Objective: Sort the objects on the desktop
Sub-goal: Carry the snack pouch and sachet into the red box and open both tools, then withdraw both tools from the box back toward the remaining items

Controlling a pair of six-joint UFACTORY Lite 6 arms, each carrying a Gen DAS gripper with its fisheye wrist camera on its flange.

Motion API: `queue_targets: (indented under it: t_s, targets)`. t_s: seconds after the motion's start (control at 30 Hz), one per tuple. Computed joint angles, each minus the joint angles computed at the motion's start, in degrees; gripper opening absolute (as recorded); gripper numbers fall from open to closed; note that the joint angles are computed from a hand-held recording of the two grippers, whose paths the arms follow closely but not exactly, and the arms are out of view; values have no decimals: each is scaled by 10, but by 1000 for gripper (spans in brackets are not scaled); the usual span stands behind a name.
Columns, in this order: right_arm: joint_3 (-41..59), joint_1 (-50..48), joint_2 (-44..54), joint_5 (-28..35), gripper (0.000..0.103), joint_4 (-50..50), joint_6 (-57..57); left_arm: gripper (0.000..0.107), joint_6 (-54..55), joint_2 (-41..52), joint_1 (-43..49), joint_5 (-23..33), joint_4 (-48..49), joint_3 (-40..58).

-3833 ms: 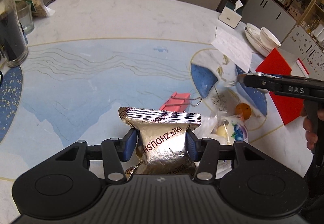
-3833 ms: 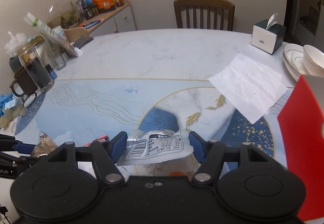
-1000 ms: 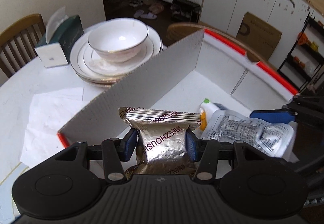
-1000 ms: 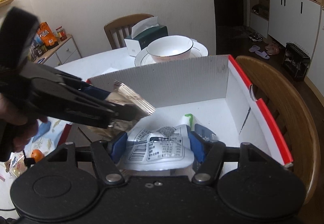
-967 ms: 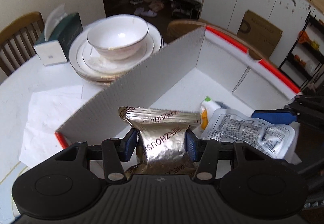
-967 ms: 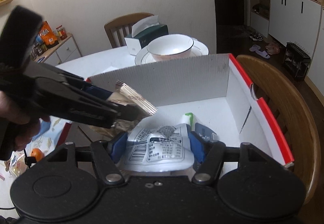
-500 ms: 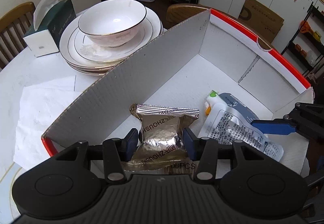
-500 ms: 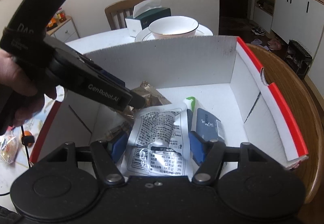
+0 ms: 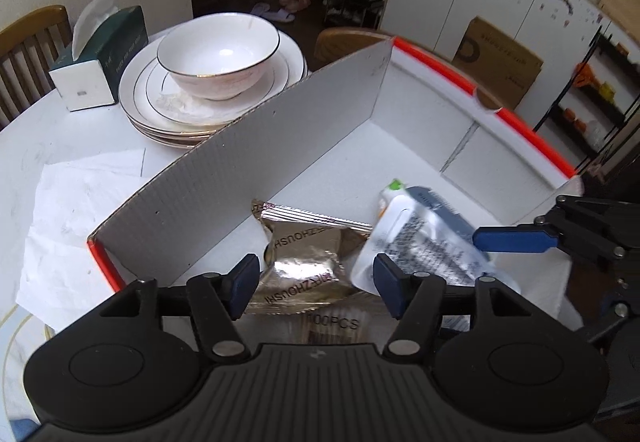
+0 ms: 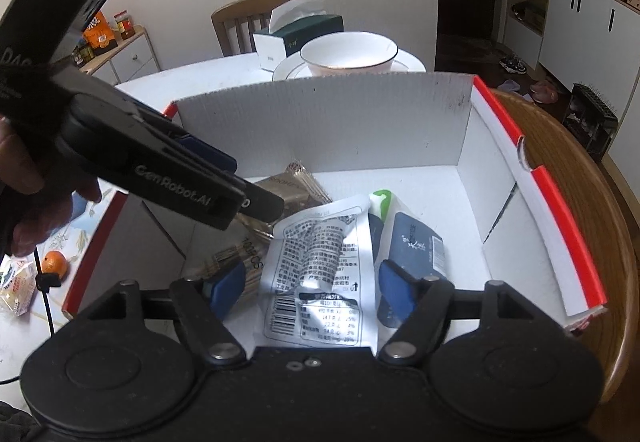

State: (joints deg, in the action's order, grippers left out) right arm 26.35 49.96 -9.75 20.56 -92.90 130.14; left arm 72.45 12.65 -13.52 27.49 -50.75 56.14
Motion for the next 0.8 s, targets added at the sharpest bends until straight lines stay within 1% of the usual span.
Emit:
queue_targets:
  t_s: [0.27,0.47,0.63,0.8]
  targets:
    - [4,30,-38,33,78,88,-80,62,88,-91,55,42,-78,-68]
    - [18,63,-54,60,78,134,-122,62,122,-162,100,83,-102,-113]
    - [40,98,-54,90,78,161,-133,62,152,-240,162,139,-111,-156]
    - [66,143,-45,128,79,186,-131,62,182,-299,253,217,-106,-184]
